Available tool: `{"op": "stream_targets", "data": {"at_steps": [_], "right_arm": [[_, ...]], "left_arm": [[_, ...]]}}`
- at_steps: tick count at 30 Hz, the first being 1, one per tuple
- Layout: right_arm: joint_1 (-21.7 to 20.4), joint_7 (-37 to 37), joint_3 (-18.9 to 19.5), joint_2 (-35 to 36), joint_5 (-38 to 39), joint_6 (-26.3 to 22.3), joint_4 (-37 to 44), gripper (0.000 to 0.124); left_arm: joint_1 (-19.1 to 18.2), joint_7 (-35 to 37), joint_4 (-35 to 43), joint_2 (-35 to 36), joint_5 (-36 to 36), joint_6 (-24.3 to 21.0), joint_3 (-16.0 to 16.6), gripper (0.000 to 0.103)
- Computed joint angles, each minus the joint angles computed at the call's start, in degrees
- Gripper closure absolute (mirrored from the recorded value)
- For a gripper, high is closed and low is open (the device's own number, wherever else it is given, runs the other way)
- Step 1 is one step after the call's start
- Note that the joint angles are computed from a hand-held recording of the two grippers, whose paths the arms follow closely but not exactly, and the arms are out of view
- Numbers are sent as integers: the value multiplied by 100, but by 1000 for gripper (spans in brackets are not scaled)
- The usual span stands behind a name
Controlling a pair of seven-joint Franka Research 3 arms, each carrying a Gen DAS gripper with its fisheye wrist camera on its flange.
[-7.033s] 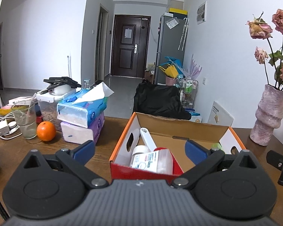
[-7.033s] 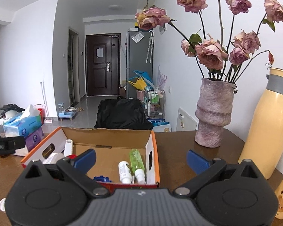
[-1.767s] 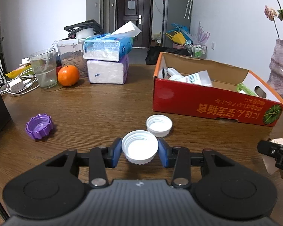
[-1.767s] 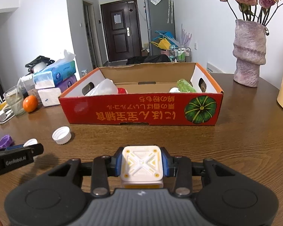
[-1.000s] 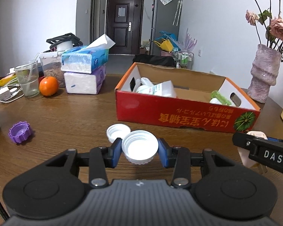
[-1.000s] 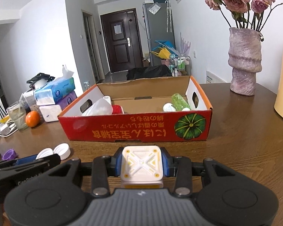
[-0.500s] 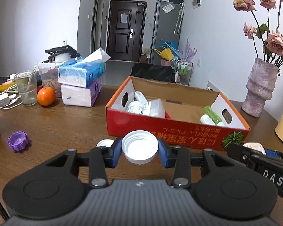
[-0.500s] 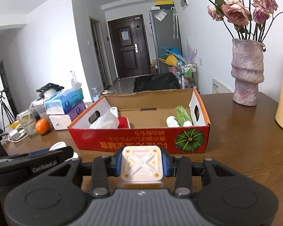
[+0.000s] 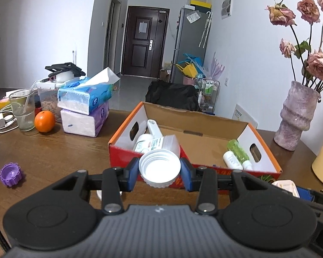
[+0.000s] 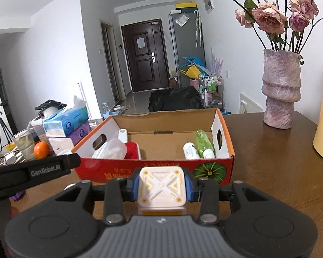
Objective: Organize rigid objects
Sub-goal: 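Carry the white plug and white cap over the red box with both tools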
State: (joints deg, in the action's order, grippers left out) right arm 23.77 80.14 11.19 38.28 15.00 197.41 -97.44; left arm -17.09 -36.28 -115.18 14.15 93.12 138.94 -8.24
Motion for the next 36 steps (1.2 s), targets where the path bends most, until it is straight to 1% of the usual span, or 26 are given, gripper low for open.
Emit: {"op": "stream_targets", "data": {"at_steps": [4,21,36], "right_arm": [[113,-33,-142,139,47,-64,260,86],[476,-139,-604,819,294,-606,1457,86],[803,178,-1194,1487,291,-1142,2617,86]], "left_arm": [[16,-6,156,102,67,31,37,61],[-3,191,819,606,36,233,272,61],[-50,485,1381,1010,-73,420,508,61]]}}
